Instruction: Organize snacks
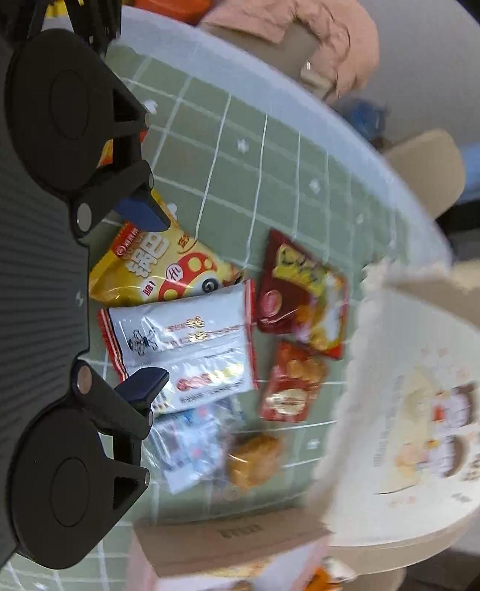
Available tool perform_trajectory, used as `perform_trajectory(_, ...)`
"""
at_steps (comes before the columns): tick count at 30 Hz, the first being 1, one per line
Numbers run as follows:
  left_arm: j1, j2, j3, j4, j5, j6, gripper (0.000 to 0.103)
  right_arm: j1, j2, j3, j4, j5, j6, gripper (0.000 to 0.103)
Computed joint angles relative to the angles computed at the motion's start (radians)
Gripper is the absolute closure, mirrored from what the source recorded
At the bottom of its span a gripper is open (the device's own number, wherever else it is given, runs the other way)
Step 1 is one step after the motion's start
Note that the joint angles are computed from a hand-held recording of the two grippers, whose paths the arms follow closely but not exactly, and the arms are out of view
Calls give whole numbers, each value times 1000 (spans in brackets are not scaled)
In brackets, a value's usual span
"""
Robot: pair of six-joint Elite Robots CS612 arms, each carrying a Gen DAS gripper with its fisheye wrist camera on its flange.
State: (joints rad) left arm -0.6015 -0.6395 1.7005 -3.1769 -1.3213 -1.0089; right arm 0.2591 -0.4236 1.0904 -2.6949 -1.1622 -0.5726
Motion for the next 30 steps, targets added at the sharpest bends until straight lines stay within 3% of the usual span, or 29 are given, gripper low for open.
perform_trajectory(3, -13, 15, -19, -19, -9, -25, 54, -19, 2, 3, -63, 20, -56, 20)
perform_trajectory(7, -38, 27, -36, -2, 15, -94, 57, -29, 50, -105, 66, 26, -52, 20)
perform_trajectory(8, -47, 27, -36, 9, 26, -113, 62, -30, 63, -131, 96, 42, -48, 20)
perform_trajectory(9, -53, 25, -35, 25, 32, -131, 77, -31, 76, -154, 120, 58, -46, 20)
perform_trajectory(14, -90, 7, -15, 109, 88, -254, 79, -19, 107, -190, 155, 80, -84, 19)
perform_trajectory(15, -100, 3, -8, 121, 112, -288, 80, -17, 104, -174, 123, 82, -87, 20)
perform_trajectory(16, -106, -1, -3, 136, 126, -317, 80, -17, 102, -167, 117, 86, -93, 27)
perform_trajectory(22, -148, -17, 19, 198, 239, -441, 80, -33, 52, -97, 165, 144, -183, 44)
perform_trajectory(25, -169, -37, 48, 278, 304, -556, 79, -51, 13, -32, 145, 164, -255, 46)
perform_trajectory(30, -197, -86, 111, 424, 341, -785, 79, -79, -28, 47, 93, 151, -347, 43)
